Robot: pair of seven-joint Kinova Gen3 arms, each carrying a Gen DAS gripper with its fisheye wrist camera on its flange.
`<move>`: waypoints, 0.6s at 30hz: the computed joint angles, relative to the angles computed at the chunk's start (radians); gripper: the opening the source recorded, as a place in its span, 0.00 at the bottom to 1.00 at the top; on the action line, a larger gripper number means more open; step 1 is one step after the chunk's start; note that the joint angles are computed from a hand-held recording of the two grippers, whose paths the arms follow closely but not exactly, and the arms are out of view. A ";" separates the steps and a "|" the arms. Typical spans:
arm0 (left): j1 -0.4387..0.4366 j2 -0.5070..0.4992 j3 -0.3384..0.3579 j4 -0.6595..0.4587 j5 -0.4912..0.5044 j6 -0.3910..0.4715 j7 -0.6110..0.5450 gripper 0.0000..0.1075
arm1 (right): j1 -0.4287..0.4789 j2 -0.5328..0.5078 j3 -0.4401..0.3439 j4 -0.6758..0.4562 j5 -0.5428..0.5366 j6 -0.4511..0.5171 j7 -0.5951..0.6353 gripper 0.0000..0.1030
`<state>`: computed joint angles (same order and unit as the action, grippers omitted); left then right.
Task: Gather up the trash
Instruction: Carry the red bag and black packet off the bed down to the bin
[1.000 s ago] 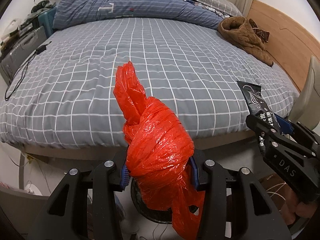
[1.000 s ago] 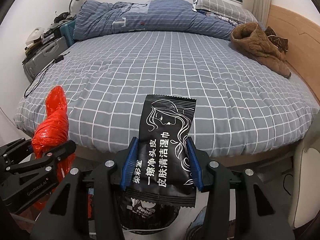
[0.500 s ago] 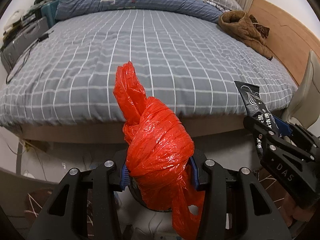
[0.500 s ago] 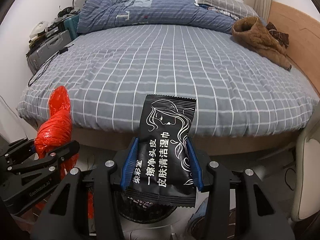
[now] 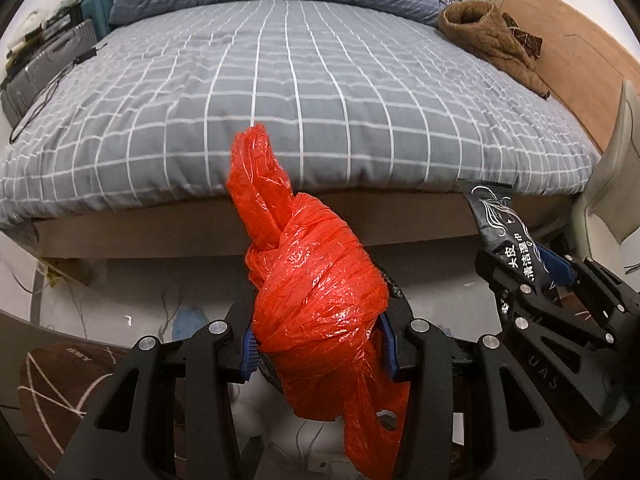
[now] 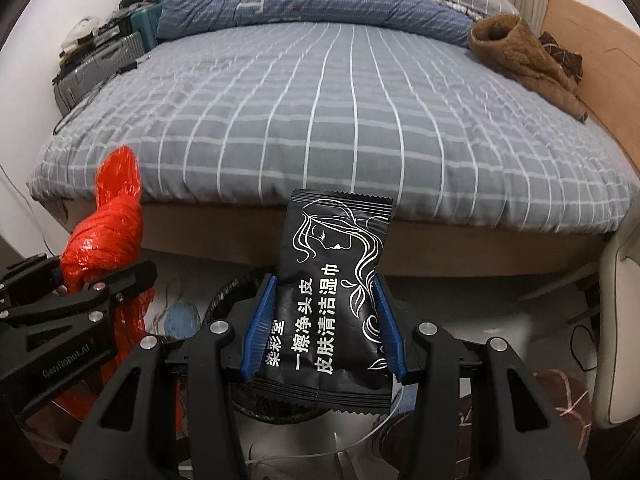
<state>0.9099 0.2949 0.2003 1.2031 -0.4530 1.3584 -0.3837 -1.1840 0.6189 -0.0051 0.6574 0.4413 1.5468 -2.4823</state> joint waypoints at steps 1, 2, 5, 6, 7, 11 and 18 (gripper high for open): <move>-0.002 -0.001 -0.001 0.018 0.004 -0.016 0.008 0.42 | 0.003 0.001 -0.002 0.011 -0.004 -0.006 -0.003 0.45; -0.005 0.000 -0.001 0.029 0.008 -0.027 0.013 0.42 | 0.005 -0.001 -0.004 0.025 -0.006 -0.013 -0.007 0.45; -0.016 0.002 -0.002 0.076 0.017 -0.067 0.029 0.42 | 0.022 -0.005 -0.016 0.081 -0.020 -0.050 -0.017 0.45; -0.023 0.004 -0.004 0.099 0.022 -0.091 0.034 0.42 | 0.030 -0.003 -0.022 0.098 -0.027 -0.061 -0.016 0.45; -0.028 0.006 -0.003 0.116 0.027 -0.108 0.035 0.42 | 0.039 0.001 -0.028 0.108 -0.037 -0.068 -0.015 0.45; -0.056 0.033 -0.004 0.142 0.063 -0.154 0.011 0.42 | 0.074 0.021 -0.039 0.118 -0.072 -0.080 -0.005 0.45; -0.084 0.107 -0.017 0.114 0.126 -0.205 -0.070 0.42 | 0.115 0.016 -0.039 0.199 -0.099 -0.109 0.004 0.45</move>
